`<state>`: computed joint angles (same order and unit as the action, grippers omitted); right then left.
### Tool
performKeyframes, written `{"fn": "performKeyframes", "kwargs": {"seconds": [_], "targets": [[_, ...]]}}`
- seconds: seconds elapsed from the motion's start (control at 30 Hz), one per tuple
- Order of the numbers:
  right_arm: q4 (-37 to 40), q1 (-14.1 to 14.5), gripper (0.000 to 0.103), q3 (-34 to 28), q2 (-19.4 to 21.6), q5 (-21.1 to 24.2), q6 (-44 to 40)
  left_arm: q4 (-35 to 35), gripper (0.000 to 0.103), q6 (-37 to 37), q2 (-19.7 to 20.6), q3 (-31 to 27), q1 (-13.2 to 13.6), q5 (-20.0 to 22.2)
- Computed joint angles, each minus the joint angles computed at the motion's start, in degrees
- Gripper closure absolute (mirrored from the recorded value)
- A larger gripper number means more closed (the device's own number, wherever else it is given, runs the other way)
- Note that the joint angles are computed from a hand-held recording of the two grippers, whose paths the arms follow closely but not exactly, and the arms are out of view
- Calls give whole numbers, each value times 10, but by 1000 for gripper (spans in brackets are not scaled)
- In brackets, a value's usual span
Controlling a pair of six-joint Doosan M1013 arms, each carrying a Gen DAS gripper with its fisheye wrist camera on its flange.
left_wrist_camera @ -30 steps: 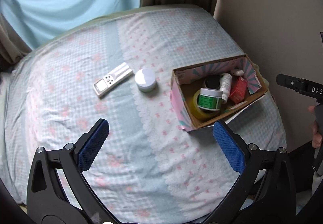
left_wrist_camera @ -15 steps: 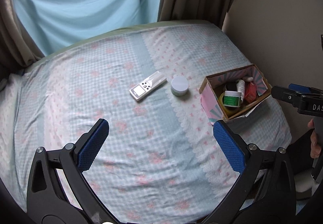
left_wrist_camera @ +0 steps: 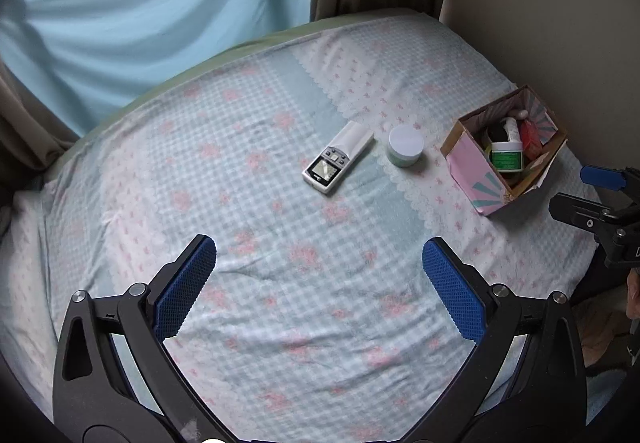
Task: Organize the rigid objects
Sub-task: 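Lift both tools out of the box and back over the bed, then grasp the white remote with the left tool while the right tool grasps the white round container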
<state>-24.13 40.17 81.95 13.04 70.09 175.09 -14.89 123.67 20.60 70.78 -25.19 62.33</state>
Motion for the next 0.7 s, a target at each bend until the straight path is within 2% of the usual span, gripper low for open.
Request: {"fn": "performKeyframes", "kwargs": {"seconds": [0.13,0.37,0.6,0.7], "targets": [[18,-16,0,-2,13,-18,-23,15,0,20,40,-45,-9,27],[69,-69,0,14,31,-65,-97,65,0,31,136,-144,-40,106],[77,-110,0,23,68,-97,-175,115,0,74,230,-232,-75,155],[73,-123,0,26,84,-101,-210,137,0,89,261,-259,-88,160]]}}
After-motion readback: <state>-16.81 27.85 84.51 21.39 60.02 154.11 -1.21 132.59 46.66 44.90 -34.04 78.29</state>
